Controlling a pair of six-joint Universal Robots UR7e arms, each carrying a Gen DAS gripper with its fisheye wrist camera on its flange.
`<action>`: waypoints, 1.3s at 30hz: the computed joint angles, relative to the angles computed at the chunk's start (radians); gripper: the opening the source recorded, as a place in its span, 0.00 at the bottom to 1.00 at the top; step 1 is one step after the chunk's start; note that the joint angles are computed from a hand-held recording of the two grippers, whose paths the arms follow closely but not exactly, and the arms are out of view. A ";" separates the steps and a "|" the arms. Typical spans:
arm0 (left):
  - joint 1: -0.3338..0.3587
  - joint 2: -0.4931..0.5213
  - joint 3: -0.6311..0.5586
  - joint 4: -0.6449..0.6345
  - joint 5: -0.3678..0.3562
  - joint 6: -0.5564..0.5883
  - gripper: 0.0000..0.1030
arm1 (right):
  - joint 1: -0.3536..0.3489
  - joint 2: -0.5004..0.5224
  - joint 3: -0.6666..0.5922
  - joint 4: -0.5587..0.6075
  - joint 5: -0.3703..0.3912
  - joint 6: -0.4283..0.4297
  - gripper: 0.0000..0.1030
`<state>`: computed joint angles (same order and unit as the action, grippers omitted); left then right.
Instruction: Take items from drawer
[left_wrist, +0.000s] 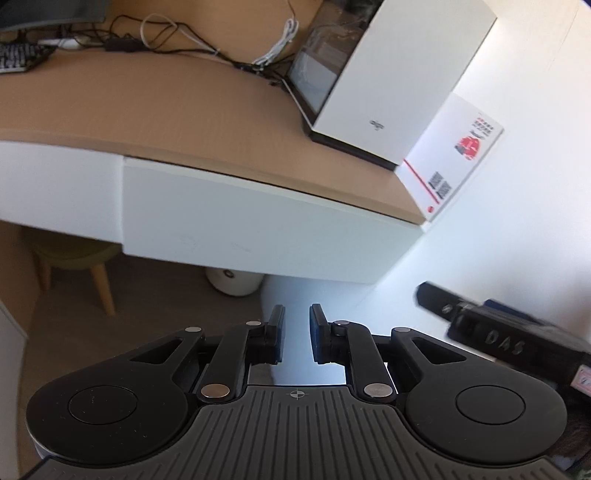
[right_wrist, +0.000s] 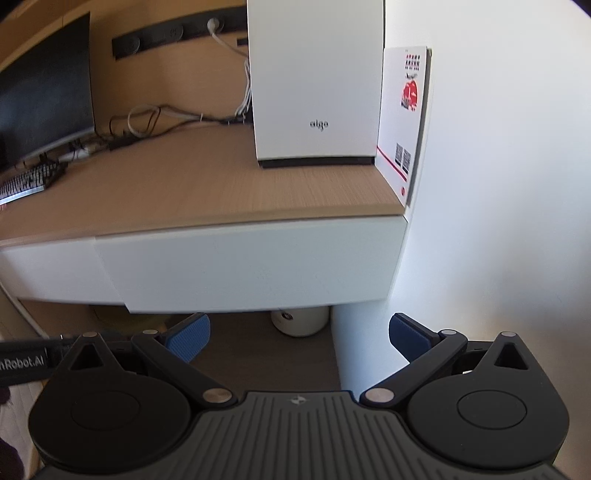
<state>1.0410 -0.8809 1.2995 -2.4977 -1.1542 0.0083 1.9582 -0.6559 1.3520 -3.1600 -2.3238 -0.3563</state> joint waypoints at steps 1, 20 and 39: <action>0.002 0.002 -0.005 -0.005 0.018 0.020 0.15 | 0.004 0.020 -0.018 -0.032 -0.008 -0.008 1.00; 0.118 0.239 -0.450 -0.020 0.128 0.180 0.16 | -0.009 0.186 -0.308 0.207 0.024 -0.037 1.00; 0.162 0.575 -1.086 0.337 0.134 0.079 0.24 | -0.078 0.403 -0.753 0.499 0.064 -0.057 1.00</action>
<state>1.2034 -0.3057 0.2135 -2.1609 -1.0207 0.0873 1.8801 -0.2524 0.5987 -2.6613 -2.2603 -0.4133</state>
